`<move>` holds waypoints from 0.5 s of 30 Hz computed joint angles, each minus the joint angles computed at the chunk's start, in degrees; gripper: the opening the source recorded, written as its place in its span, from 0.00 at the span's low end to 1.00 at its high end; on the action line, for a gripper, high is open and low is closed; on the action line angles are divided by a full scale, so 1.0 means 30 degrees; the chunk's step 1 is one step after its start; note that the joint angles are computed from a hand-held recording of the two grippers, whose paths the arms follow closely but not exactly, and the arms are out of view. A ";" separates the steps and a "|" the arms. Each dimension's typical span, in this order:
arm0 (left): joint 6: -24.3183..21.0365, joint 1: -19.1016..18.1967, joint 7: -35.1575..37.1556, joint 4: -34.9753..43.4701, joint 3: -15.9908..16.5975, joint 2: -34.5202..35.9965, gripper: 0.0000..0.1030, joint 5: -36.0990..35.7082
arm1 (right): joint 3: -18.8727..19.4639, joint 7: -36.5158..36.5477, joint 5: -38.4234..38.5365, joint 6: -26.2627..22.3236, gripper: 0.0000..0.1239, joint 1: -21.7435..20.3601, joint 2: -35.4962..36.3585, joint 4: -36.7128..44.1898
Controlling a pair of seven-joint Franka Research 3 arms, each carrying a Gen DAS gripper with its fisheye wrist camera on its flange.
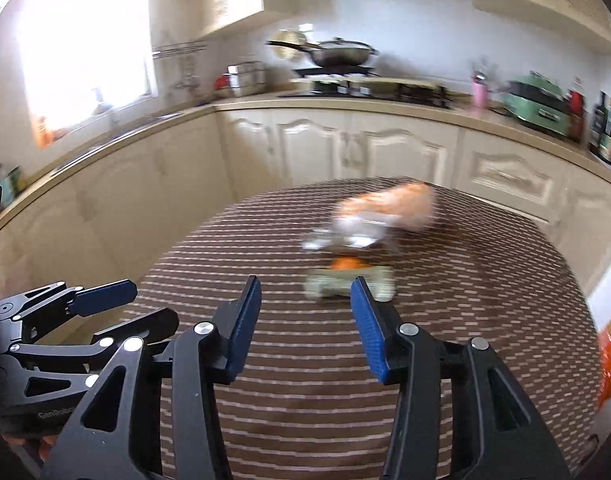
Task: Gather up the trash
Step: 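Grasp the green-white wrapper with the left tool while the right grasps the orange peel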
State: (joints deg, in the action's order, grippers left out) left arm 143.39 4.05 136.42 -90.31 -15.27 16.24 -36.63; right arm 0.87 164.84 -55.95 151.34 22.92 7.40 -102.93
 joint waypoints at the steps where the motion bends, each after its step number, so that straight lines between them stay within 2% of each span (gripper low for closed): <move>1: -0.0211 -0.0306 -0.0317 0.0610 0.0018 0.0497 0.58 0.0576 | -0.0085 0.0048 0.0080 -0.0075 0.38 -0.0097 -0.0151 -0.0231; 9: -0.1809 -0.1762 -0.2403 0.4728 -0.0554 0.4021 0.58 0.4381 | -0.0386 -0.0918 0.1665 0.0904 0.41 -0.1670 -0.0660 -0.1850; 15: -0.3108 -0.2755 -0.3726 0.9115 -0.0754 0.7218 0.58 0.6492 | -0.0603 -0.1909 0.2886 0.1500 0.44 -0.2097 -0.0367 -0.1947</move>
